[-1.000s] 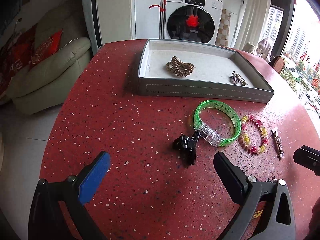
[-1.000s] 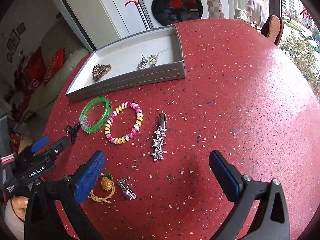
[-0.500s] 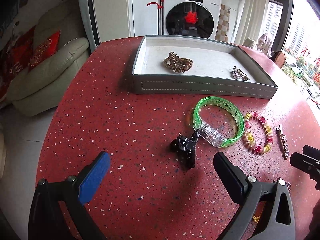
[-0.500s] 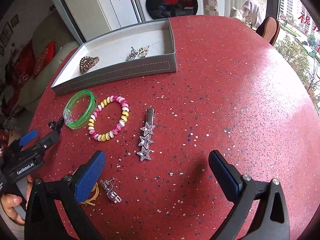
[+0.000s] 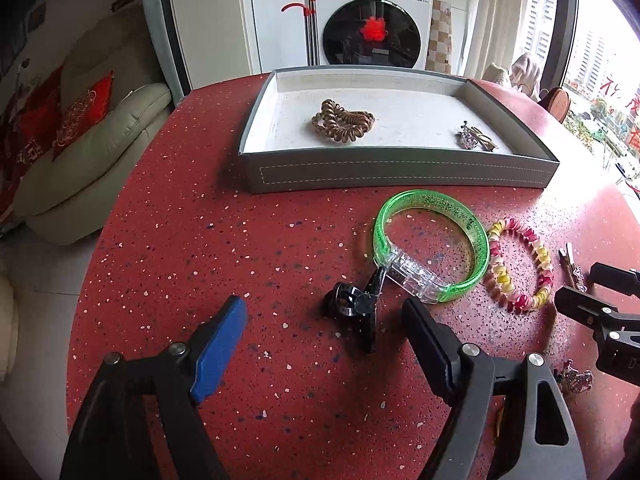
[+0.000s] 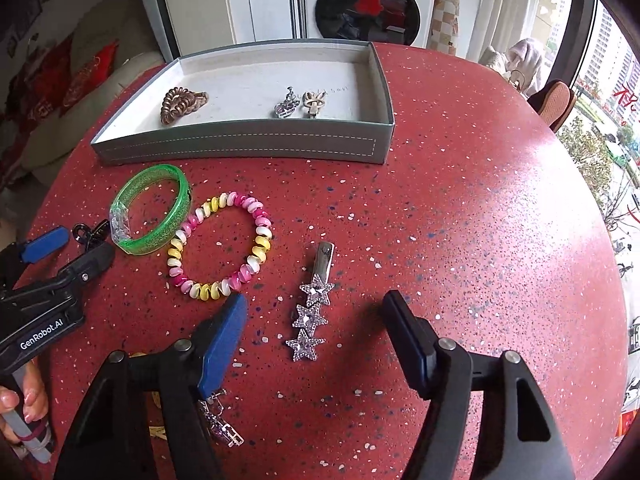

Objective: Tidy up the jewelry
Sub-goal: 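Move the left tool to the black claw clip while the right tool approaches the silver star clip, then grasp the black claw clip with the left tool while the right tool grasps the star clip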

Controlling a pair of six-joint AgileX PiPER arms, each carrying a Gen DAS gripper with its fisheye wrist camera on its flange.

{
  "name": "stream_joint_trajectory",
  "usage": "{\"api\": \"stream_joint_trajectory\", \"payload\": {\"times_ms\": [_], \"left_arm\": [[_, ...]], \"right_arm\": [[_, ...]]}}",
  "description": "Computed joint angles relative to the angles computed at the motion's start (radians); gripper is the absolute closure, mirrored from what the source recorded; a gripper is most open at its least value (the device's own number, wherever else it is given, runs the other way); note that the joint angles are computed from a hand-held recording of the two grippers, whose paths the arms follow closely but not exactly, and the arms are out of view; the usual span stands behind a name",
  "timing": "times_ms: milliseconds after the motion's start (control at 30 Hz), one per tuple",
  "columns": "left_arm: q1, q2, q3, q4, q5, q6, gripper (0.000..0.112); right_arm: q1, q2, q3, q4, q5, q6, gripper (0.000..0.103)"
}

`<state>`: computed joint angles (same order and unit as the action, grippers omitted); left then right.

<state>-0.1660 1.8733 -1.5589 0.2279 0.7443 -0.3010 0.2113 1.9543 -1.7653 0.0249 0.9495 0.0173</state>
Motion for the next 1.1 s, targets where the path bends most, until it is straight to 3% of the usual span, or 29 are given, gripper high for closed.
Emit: {"api": "stream_joint_trajectory", "payload": {"times_ms": [167,433,533,567,1100], "left_arm": [[0.004,-0.001,-0.001,-0.032,-0.005,0.033,0.023],[-0.003,-0.01,-0.001,-0.096,-0.009,0.111,0.054],[-0.005,-0.014,0.004,-0.097,-0.015,0.121,0.066],[-0.005,-0.016,0.009,-0.098,-0.02,0.124,0.068],[0.077,-0.085,0.042,-0.24,-0.017,0.23,0.069]], "right_arm": [[-0.001,-0.009,0.012,-0.001,-0.009,-0.008,0.035],[-0.012,-0.01,0.005,0.012,-0.003,-0.03,0.056],[-0.011,-0.011,0.008,0.02,-0.009,-0.039,0.074],[-0.013,-0.013,0.012,0.026,-0.014,-0.044,0.084],[-0.1,-0.056,0.057,0.225,-0.039,-0.117,0.086]]}}
